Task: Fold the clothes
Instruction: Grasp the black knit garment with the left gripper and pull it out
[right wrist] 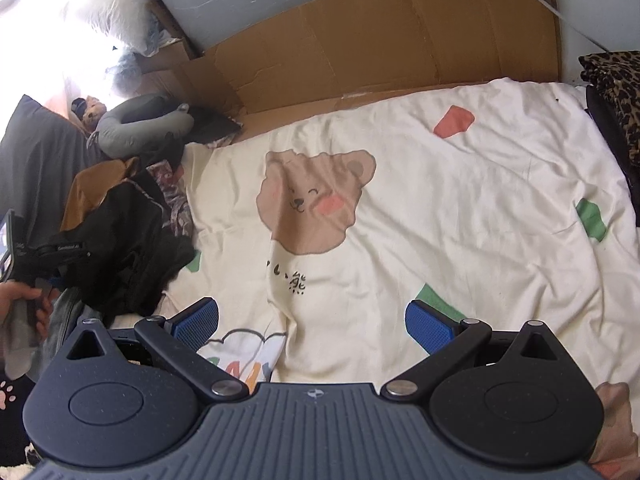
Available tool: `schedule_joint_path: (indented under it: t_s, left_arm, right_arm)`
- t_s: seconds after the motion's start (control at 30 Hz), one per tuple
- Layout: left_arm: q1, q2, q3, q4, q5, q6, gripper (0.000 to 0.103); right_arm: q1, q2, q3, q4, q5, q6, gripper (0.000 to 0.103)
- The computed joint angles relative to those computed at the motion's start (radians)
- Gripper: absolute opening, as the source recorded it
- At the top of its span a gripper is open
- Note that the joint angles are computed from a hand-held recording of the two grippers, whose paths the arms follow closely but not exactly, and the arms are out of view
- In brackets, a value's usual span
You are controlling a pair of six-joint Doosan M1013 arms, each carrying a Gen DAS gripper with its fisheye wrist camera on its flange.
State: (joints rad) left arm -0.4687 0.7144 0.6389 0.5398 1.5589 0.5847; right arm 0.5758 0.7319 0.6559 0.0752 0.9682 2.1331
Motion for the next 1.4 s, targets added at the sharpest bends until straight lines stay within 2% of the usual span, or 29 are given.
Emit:
schedule_joint_path:
  t_s: [0.07, 0.13, 0.2, 0.23, 0.3, 0.4, 0.57, 0.97, 1.4]
  left_arm:
    - [0.003, -0.009, 0.027, 0.013, -0.023, -0.010, 0.095]
    - [0.009, -0.018, 0.050, 0.006, -0.044, -0.032, 0.085]
    - [0.013, -0.020, 0.054, -0.008, -0.051, -0.042, 0.061]
    - [0.011, -0.014, 0.042, -0.004, -0.038, -0.030, 0.057]
    - [0.003, -0.001, 0.018, 0.015, -0.015, 0.000, 0.034]
    - [-0.006, -0.006, 0.014, 0.018, -0.028, -0.007, 0.016]
    - [-0.020, -0.030, 0.030, -0.019, -0.097, -0.011, 0.010]
    - [-0.070, -0.053, 0.021, -0.164, -0.227, -0.058, 0.009]
    - [-0.118, -0.038, -0.027, -0.275, -0.397, -0.169, 0.008]
  right_arm:
    - [0.001, -0.005, 0.011, 0.006, -0.008, 0.006, 0.102]
    - [0.002, -0.008, 0.020, 0.016, -0.019, 0.007, 0.102]
    - [0.002, -0.008, 0.021, 0.031, -0.024, -0.002, 0.102]
    - [0.003, -0.005, 0.018, 0.034, -0.023, -0.005, 0.102]
    - [0.004, 0.000, 0.009, 0.039, -0.024, -0.008, 0.102]
    - [0.005, 0.007, -0.003, 0.048, -0.030, -0.012, 0.102]
    - [0.004, 0.012, -0.010, 0.057, -0.036, -0.009, 0.102]
    - [0.003, 0.017, -0.005, 0.131, -0.038, -0.036, 0.102]
    - [-0.007, 0.015, -0.007, 0.195, -0.068, -0.038, 0.101]
